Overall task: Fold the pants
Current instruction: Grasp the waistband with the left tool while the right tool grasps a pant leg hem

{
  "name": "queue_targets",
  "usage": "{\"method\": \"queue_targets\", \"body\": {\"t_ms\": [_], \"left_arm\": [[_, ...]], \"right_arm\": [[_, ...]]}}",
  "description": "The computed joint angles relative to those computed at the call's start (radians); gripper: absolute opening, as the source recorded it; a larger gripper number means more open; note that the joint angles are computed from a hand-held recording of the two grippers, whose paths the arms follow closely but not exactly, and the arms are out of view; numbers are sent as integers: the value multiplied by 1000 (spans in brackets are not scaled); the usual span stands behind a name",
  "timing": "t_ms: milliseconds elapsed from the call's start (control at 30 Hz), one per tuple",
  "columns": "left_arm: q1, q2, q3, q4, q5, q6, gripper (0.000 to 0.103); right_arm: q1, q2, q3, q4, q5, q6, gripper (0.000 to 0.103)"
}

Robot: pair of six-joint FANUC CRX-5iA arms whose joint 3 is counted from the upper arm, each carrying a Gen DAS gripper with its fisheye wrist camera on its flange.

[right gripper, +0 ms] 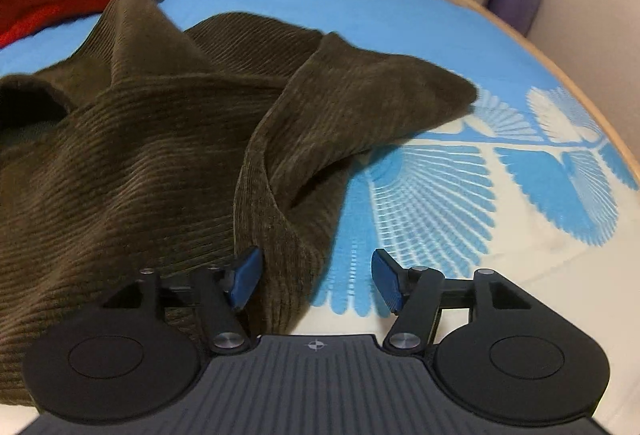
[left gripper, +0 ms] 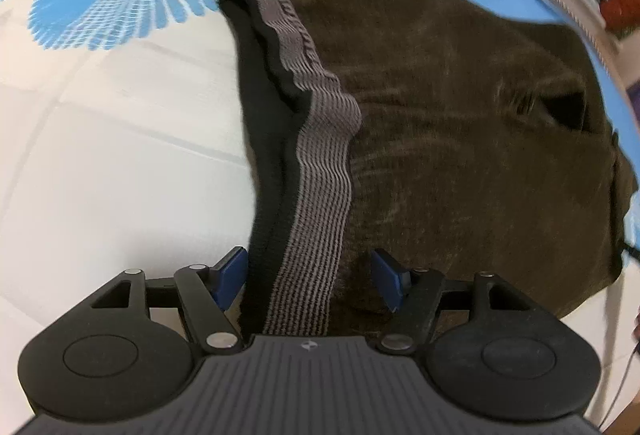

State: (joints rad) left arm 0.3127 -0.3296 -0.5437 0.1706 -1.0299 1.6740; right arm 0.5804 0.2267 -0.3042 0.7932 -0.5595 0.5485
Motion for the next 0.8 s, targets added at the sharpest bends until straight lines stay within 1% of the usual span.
{"method": "queue_targets", "body": {"t_ms": [33,67,100,133,167,200,233,267,300,367,400,467,500,567,600,633,667,700,767,800], "left_arm": [[-20,11,8,-27,1,6,72],[-48,22,24,-66,-2,18,71],[-72,29,37,-95,2,27,67],[-94,30,47,-117,6,37,57],[-117,27,59,-149,1,59,53],[-132,23,67,-169,-2,74,44],[-130,11,66,-169,-4,68,30],[-123,-3,59,-154,2,51,17],[-124,-14,67,-160,-5,56,14],[-105,-66,57,-138,-7,40,11],[-100,-75,55,-125,7,35,10],[-70,-137,28,-75,17,-11,8],[-63,-155,22,-59,18,-26,8],[-36,-192,14,-26,-6,-55,7],[-15,-203,10,-3,-14,-75,6],[1,-228,0,24,-23,-92,6],[10,-239,-1,36,-27,-101,6],[19,-243,1,39,-34,-102,6],[36,-224,8,51,-63,-92,6],[47,-204,14,57,-81,-96,7]], "right_arm": [[2,3,4,-7,2,12,60],[4,3,8,-17,2,27,54],[5,0,15,-40,2,52,43],[9,-5,21,-64,0,74,35],[12,-10,24,-78,-1,92,12],[14,-13,20,-60,-7,87,0],[14,-25,-3,9,-11,38,0],[10,-39,-25,77,-13,-18,0],[2,-61,-45,138,-21,-85,0],[-18,-123,-83,205,-19,-207,0],[-31,-167,-113,249,-13,-270,0],[-43,-249,-168,301,-10,-324,0],[-46,-287,-190,280,-2,-307,0],[-28,-361,-232,205,-17,-267,0],[-18,-397,-247,129,-10,-222,0],[-8,-427,-248,12,1,-144,0],[-3,-448,-253,-67,9,-90,0],[3,-467,-267,-94,13,-67,2],[26,-479,-280,-92,3,-46,2],[29,-482,-287,-82,13,-51,8]]}}
